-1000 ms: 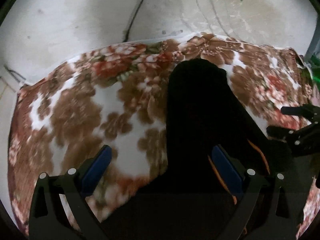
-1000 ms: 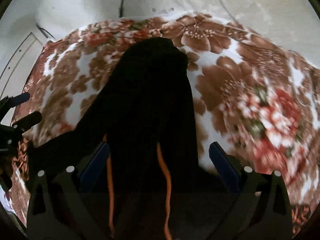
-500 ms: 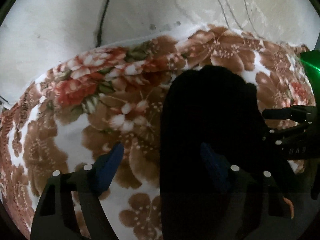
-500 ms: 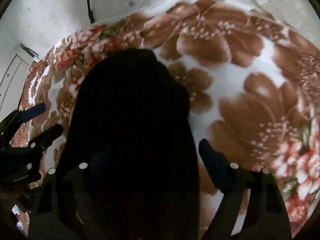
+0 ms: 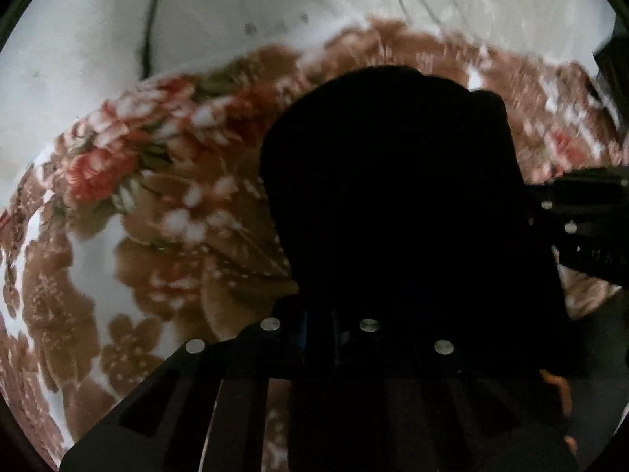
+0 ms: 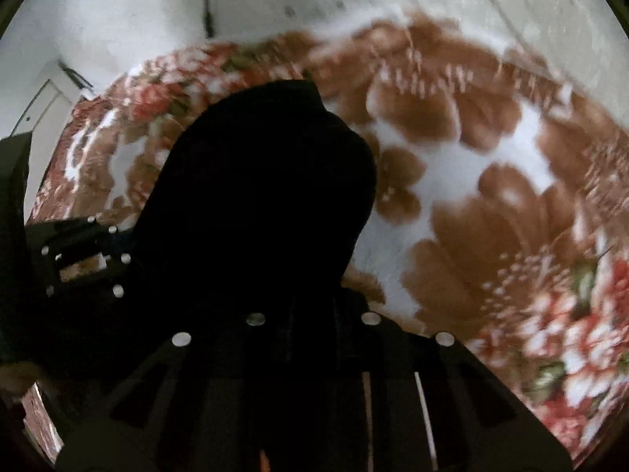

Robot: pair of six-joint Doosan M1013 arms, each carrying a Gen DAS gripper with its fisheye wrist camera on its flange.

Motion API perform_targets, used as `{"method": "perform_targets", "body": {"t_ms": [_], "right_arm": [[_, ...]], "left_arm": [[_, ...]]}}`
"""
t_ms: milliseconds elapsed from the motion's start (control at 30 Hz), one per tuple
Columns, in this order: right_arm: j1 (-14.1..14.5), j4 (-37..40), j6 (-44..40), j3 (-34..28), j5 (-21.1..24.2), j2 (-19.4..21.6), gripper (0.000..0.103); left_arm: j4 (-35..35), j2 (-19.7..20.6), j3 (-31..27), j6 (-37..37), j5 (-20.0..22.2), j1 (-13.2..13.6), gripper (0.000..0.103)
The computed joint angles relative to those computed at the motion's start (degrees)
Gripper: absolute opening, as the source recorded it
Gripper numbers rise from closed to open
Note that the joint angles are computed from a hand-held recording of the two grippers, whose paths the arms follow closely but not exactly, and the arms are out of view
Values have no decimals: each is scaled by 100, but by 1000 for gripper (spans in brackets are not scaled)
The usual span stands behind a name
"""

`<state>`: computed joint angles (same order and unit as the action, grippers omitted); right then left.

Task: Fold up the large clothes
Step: 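Lift the hem with both tools and carry it toward the hood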

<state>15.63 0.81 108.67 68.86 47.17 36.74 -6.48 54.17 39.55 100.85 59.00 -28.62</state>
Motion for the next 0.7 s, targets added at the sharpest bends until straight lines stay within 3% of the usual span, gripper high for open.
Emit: {"method": "perform_targets", "body": {"t_ms": [133,300,467,567,700], "right_arm": [[172,-256,92,289,-242,-447,15],[600,-1076,574,773,-644,-1086,15],[1008,-1382,1159,1481,-902,-1671,15],[1330,-1708,1727,2008,-893,-1938,15],[1615,-1528,1934,2569,-826,-2116,16]], "left_arm": [[-445,-567,620,-59,-413,104,7],[-725,-1680,2128,384,-1625,89,7],[-1624,-2637,3570,610,-2351,138,7],[-1442,-3111,4398,388,-2723,50,7],[-1119,-3555,5300,5,-2856,-107,7]]}}
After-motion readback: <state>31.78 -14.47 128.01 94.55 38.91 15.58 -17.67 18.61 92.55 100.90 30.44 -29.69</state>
